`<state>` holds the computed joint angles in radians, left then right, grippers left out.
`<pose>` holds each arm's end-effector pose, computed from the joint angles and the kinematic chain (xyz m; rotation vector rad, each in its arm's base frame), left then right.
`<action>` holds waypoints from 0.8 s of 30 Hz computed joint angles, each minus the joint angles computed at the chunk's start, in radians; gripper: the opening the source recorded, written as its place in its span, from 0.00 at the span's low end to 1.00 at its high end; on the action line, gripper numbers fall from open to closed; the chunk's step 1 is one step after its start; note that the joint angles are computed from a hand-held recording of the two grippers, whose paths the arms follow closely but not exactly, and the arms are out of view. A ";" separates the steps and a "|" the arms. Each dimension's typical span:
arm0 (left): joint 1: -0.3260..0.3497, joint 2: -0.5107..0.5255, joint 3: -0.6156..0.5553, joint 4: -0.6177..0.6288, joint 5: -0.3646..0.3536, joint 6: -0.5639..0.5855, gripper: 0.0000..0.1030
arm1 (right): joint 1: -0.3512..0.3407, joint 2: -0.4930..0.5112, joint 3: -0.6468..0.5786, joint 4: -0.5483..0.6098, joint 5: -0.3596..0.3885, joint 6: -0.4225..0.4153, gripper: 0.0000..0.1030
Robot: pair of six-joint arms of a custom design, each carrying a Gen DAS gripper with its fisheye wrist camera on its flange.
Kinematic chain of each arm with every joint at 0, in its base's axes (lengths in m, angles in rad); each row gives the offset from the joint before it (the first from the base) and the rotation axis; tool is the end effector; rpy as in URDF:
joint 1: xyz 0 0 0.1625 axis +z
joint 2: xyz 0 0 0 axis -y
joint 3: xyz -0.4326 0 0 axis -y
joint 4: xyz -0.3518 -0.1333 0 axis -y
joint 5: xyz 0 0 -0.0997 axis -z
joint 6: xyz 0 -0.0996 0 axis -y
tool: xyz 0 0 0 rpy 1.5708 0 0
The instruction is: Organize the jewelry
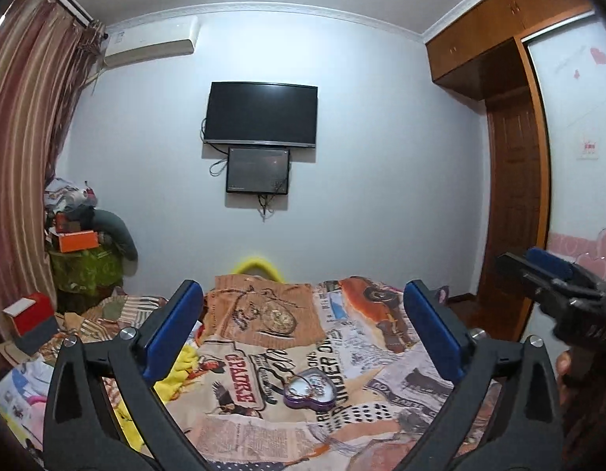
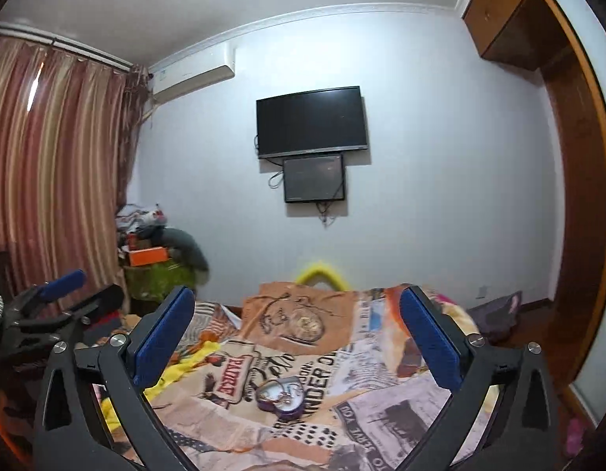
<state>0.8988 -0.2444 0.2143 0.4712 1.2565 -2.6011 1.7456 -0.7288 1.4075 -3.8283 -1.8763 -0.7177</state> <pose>-0.3786 -0.7395 0.1472 1.2036 2.1713 -1.5878 0.2219 -0.6622 0.3302 0.5411 -1.7982 1.7255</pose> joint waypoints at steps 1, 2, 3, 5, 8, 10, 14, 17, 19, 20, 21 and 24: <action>0.000 -0.008 0.018 -0.008 0.001 -0.001 1.00 | 0.001 -0.006 0.012 -0.003 -0.004 0.001 1.00; -0.003 -0.037 0.078 -0.038 -0.002 -0.001 1.00 | 0.001 -0.006 0.007 0.007 -0.009 0.008 1.00; -0.005 -0.051 0.110 -0.057 -0.004 0.001 1.00 | -0.001 -0.008 0.004 0.021 -0.006 0.020 1.00; -0.010 -0.086 0.192 -0.102 -0.011 0.005 1.00 | -0.003 -0.024 0.033 0.023 -0.005 0.036 1.00; -0.014 -0.105 0.238 -0.125 -0.018 0.005 1.00 | 0.000 -0.029 0.053 0.001 -0.011 0.037 1.00; -0.015 -0.103 0.234 -0.112 -0.019 -0.003 1.00 | 0.001 -0.038 0.073 -0.013 -0.009 0.038 1.00; -0.016 -0.105 0.240 -0.115 -0.023 -0.010 1.00 | 0.001 -0.043 0.085 -0.013 -0.009 0.041 1.00; -0.011 -0.097 0.227 -0.108 -0.019 -0.019 1.00 | 0.001 -0.044 0.091 -0.014 -0.013 0.042 1.00; -0.010 -0.092 0.220 -0.105 -0.022 -0.022 1.00 | -0.002 -0.045 0.093 -0.009 -0.011 0.049 1.00; -0.010 -0.090 0.216 -0.103 -0.024 -0.023 1.00 | -0.002 -0.047 0.094 -0.004 -0.012 0.051 1.00; -0.009 -0.087 0.211 -0.098 -0.024 -0.026 1.00 | -0.002 -0.046 0.094 -0.006 -0.012 0.052 1.00; -0.007 -0.069 0.176 -0.070 -0.027 -0.036 1.00 | -0.003 -0.047 0.096 -0.005 -0.016 0.053 1.00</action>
<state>0.8916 -0.3133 0.3903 0.4011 1.2296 -2.6371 1.7431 -0.7754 1.5037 -3.8330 -1.8920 -0.6647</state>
